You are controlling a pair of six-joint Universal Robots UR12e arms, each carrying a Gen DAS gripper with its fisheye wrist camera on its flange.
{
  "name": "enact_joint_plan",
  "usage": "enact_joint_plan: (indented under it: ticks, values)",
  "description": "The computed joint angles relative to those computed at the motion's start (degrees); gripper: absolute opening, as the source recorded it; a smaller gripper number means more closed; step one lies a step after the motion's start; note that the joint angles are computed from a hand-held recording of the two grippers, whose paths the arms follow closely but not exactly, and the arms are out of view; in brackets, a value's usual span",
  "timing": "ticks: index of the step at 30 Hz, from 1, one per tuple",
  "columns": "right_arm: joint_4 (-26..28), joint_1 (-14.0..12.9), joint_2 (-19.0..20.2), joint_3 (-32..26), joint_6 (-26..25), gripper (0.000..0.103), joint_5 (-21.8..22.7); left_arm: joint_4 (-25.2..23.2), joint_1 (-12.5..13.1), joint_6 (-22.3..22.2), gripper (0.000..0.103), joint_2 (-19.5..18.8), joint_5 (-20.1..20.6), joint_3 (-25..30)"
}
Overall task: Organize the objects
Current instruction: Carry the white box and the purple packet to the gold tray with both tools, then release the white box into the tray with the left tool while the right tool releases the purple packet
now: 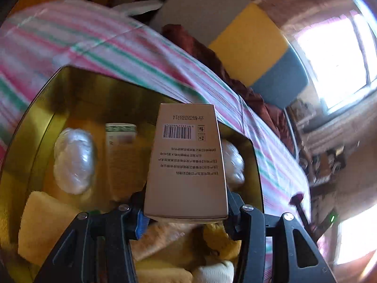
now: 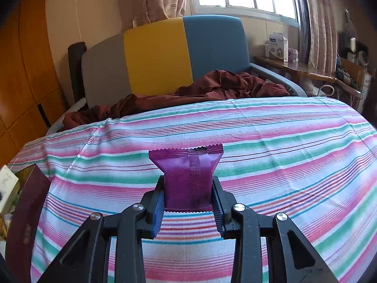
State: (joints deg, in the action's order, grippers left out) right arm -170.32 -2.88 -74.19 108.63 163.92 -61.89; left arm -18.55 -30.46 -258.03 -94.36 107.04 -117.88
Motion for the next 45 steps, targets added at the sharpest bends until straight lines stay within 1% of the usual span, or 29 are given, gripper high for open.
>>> enact_joint_plan:
  ticks: [2,4,6,8,10,11,13,15,17,19,20,21,23,24,26,27,29,30,31,33,36,37,38,39,41,42,43,44,45]
  values:
    - [-0.59,0.11,-0.34,0.52,-0.59,0.036,-0.3,-3.87,-0.26,-0.96,0.05,0.65,2.46,0.26]
    - [-1.0,0.17,-0.53,0.83,-1.05,0.036,-0.45,-9.15,-1.05,-0.83,0.05,1.0,5.55,1.32]
    - [-1.19,0.25,-0.61,1.0,-1.41,0.036,-0.59,-13.53,-1.73,-0.5,0.05,0.98,7.07,2.36]
    - [-1.23,0.34,-0.62,1.07,-1.65,0.036,-0.75,-13.92,-1.77,0.65,0.05,0.73,7.03,2.51]
    - [-1.15,0.37,-0.62,1.03,-1.7,0.036,-0.92,-16.06,-2.45,0.88,0.051,0.05,8.5,3.6]
    - [-1.27,0.37,-0.64,1.08,-1.68,0.036,-0.97,-16.5,-2.4,0.94,0.052,0.08,8.59,3.67]
    - [-1.6,0.31,-0.73,1.23,-1.61,0.036,-0.97,-16.49,-2.67,0.25,0.057,0.25,9.22,3.55]
    - [-2.02,0.21,-0.93,1.52,-1.5,0.036,-0.86,-15.86,-2.87,0.25,0.06,0.24,10.18,3.66]
    - [-2.33,0.1,-1.24,1.83,-1.44,0.036,-0.57,-15.26,-3.53,1.05,0.061,0.01,12.21,4.13]
    - [-2.33,0.0,-1.65,2.15,-1.79,0.036,-0.2,-16.27,-4.36,2.43,0.061,-0.12,13.99,4.98]
    - [-2.17,0.0,-1.89,2.31,-2.21,0.036,-0.12,-17.38,-4.73,3.36,0.061,-0.15,14.41,5.5]
    - [-2.03,0.0,-2.16,2.44,-2.69,0.036,-0.07,-19.39,-5.41,3.11,0.06,-0.2,15.21,6.25]
    - [-2.55,-0.08,-2.87,3.14,-3.47,0.036,0.15,-22.62,-6.36,4.32,0.053,-0.63,16.86,7.42]
    - [-2.57,-0.18,-3.37,3.55,-3.91,0.036,0.51,-23.03,-6.31,5.26,0.049,-0.79,16.73,7.57]
    - [-2.29,-0.56,-4.52,4.49,-4.36,0.036,2.18,-24.1,-5.97,7.4,0.047,-1.41,15.91,7.98]
    - [-2.09,-0.69,-5.0,4.86,-4.59,0.036,3.05,-24.84,-5.9,7.39,0.044,-1.5,15.36,8.14]
    - [-1.05,-0.83,-6.3,5.67,-5.14,0.036,5.11,-25.6,-4.66,6.73,0.039,-1.5,11.57,7.95]
    - [-0.63,-0.87,-6.87,6.0,-5.29,0.036,6.17,-23.77,-3.93,6.14,0.038,-1.24,9.3,7.18]
    - [-0.07,-0.94,-7.47,6.33,-5.44,0.036,7.4,-20.61,-3.58,5.9,0.038,-0.96,7.93,6.14]
    - [1.99,-1.02,-9.02,7.02,-5.9,0.036,10.89,-18.84,-4.06,6.02,0.039,-0.7,7.98,5.8]
    - [6.22,-0.69,-11.29,7.92,-8.19,0.036,15.59,-17.74,-5.5,5.56,0.045,-0.06,9.46,5.6]
    - [7.76,-0.48,-11.94,8.16,-9.15,0.036,16.76,-17.15,-6.14,4.91,0.046,0.36,10.33,5.33]
    - [10.03,-0.1,-12.81,8.49,-10.69,0.036,18.27,-17.45,-6.73,4.03,0.046,0.66,11.22,5.35]
    - [12.21,0.21,-13.39,8.61,-12.14,0.036,19.36,-18.32,-7.45,2.81,0.046,0.91,13.02,5.51]
    - [16.38,1.08,-14.58,8.92,-14.91,0.036,21.02,-20.66,-9.69,0.25,0.046,1.32,19.3,5.97]
    - [18.66,1.64,-15.2,9.06,-16.61,0.036,21.81,-21.44,-10.45,-0.39,0.046,1.45,21.3,6.15]
    - [20.59,2.12,-15.6,9.05,-17.97,0.036,22.35,-22.83,-11.71,-1.6,0.046,1.56,24.65,6.46]
    - [22.61,2.65,-16.05,9.09,-19.29,0.036,22.86,-24.43,-12.65,-2.87,0.046,1.6,26.71,6.78]
    - [24.84,3.23,-16.47,9.08,-20.76,0.036,23.33,-27.71,-13.69,-4.89,0.046,1.71,29.29,7.44]
